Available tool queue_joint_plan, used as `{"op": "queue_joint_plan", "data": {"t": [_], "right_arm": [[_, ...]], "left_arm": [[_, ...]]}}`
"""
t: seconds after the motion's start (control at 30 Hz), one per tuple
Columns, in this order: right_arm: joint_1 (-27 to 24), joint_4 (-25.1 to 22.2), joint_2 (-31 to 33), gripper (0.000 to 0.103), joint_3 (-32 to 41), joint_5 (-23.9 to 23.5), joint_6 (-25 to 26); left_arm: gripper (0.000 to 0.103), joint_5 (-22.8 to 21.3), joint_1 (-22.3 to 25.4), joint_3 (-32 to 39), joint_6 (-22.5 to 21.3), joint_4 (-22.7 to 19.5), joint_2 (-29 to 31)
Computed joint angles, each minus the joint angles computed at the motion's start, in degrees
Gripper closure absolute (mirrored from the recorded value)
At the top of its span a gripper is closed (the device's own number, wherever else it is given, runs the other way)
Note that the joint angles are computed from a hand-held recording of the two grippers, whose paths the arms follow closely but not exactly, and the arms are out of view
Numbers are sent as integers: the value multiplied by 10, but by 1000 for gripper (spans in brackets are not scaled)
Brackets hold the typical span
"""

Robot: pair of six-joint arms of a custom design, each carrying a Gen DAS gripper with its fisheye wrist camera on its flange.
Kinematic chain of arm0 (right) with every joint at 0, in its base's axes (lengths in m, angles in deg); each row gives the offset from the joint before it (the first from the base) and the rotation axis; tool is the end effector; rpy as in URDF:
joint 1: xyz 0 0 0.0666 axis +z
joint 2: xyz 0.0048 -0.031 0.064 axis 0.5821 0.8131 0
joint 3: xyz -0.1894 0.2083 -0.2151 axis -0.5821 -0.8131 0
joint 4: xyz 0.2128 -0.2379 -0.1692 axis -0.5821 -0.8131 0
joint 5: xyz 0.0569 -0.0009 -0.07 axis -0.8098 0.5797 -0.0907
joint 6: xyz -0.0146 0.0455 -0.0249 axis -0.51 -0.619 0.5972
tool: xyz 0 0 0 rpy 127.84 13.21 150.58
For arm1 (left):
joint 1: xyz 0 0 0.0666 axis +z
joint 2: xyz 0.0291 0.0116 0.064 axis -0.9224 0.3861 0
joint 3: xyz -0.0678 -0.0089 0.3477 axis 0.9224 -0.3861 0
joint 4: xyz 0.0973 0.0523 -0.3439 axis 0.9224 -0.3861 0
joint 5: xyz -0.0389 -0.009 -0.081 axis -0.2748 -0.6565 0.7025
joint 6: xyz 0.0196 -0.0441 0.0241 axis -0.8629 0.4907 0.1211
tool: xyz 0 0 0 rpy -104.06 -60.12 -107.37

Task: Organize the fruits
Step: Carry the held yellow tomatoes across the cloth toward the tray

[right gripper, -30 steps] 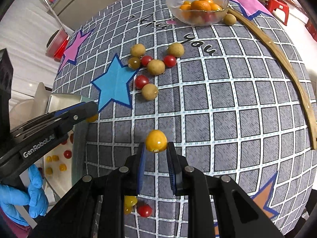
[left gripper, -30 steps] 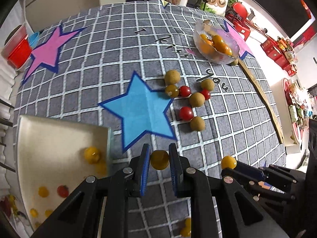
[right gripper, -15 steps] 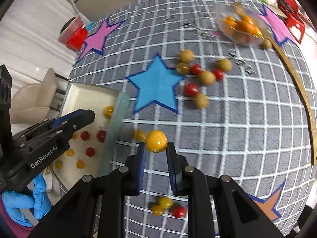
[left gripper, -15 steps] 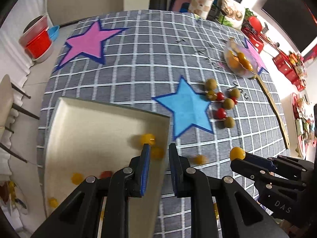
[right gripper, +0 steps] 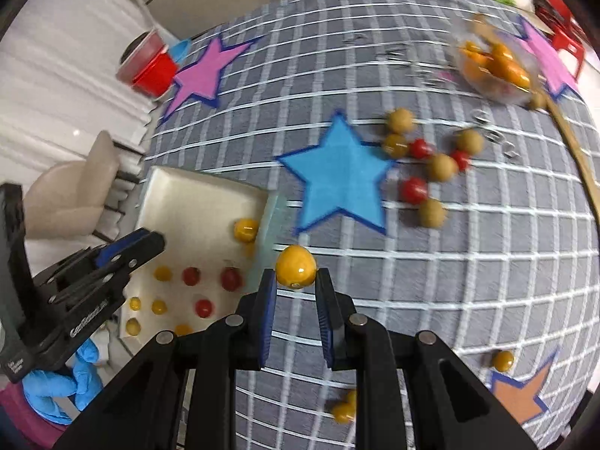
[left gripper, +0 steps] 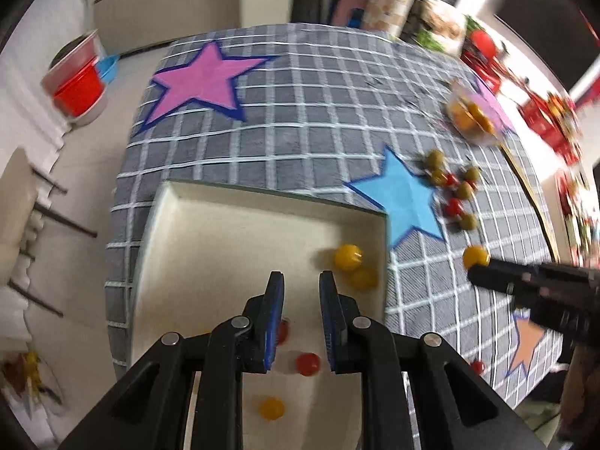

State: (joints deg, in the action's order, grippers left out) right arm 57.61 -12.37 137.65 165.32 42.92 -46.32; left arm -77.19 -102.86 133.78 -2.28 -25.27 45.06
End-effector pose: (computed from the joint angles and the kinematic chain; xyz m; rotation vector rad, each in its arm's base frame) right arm 0.4362 0.1827 0.3677 0.3105 2.8606 0.4783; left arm 0.5068 -0.3652 0.3748 0.5574 2.7977 -0.2650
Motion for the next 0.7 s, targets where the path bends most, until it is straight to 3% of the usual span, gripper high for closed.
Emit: {"op": "queue_joint_plan", "data": {"t": [0.03,0.07,0.13,0.27,0.4,0.6,0.7], "right_arm": [[-3,-3,-5,80,-4,4,-1],[-10,-6,-17,80,-16,9,-4],[-26,-11,-49,80,-46,20,-13],[-63,-24,-124,80,-119,39,-46],[-96,-48,-197,80,-190,47,-67],[-116,-60,-270,80,-258,41,-82],[-130,-65,-315,80,-290,36,-95]], "left_arm": [[51,2,-7,6,-5,-5,4],[22,0,-14,5,-4,2,3],[20,5,-29,-16,-9,32,-10],[20,33,-62,32,-22,-3,26],[20,40,-105,28,-49,-15,35],[20,47,-146,30,-49,-49,52],[20,51,-162,93,-56,-75,86]]}}
